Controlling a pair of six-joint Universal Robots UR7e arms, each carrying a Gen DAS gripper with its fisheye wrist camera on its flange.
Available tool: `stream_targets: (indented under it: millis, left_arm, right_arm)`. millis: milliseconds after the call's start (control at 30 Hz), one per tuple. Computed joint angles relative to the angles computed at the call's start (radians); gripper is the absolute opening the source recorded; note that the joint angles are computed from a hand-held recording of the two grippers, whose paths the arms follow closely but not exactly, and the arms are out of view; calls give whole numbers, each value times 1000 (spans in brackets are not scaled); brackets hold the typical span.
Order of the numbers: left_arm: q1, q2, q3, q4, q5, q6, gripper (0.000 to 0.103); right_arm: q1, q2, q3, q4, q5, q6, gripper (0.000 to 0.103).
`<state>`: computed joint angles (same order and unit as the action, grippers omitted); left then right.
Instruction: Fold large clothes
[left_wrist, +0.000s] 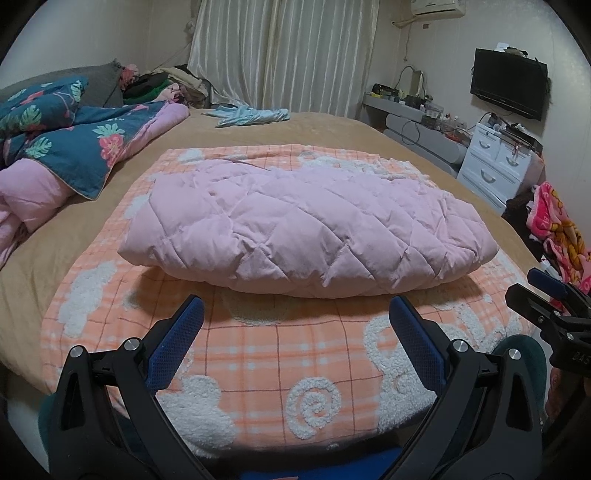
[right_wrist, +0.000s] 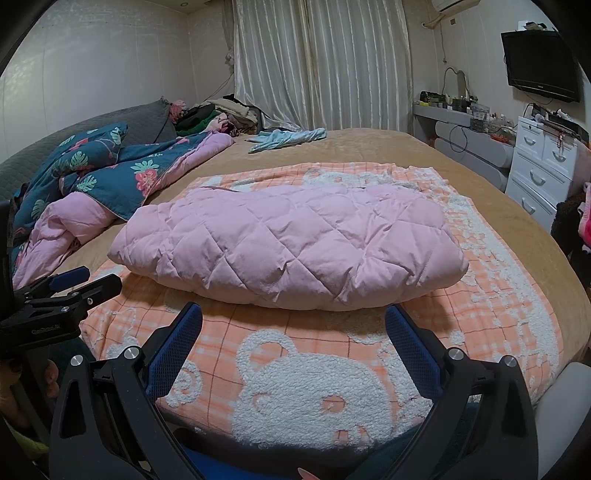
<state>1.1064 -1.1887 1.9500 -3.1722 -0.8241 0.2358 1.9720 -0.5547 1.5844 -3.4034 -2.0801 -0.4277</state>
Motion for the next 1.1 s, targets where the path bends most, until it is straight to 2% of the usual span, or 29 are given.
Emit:
stream_targets:
  millis: [1100]
  left_arm:
    - [-11, 3, -1, 11, 6, -6, 94]
  right_arm:
    - [0, -2, 4, -1, -3, -2, 99]
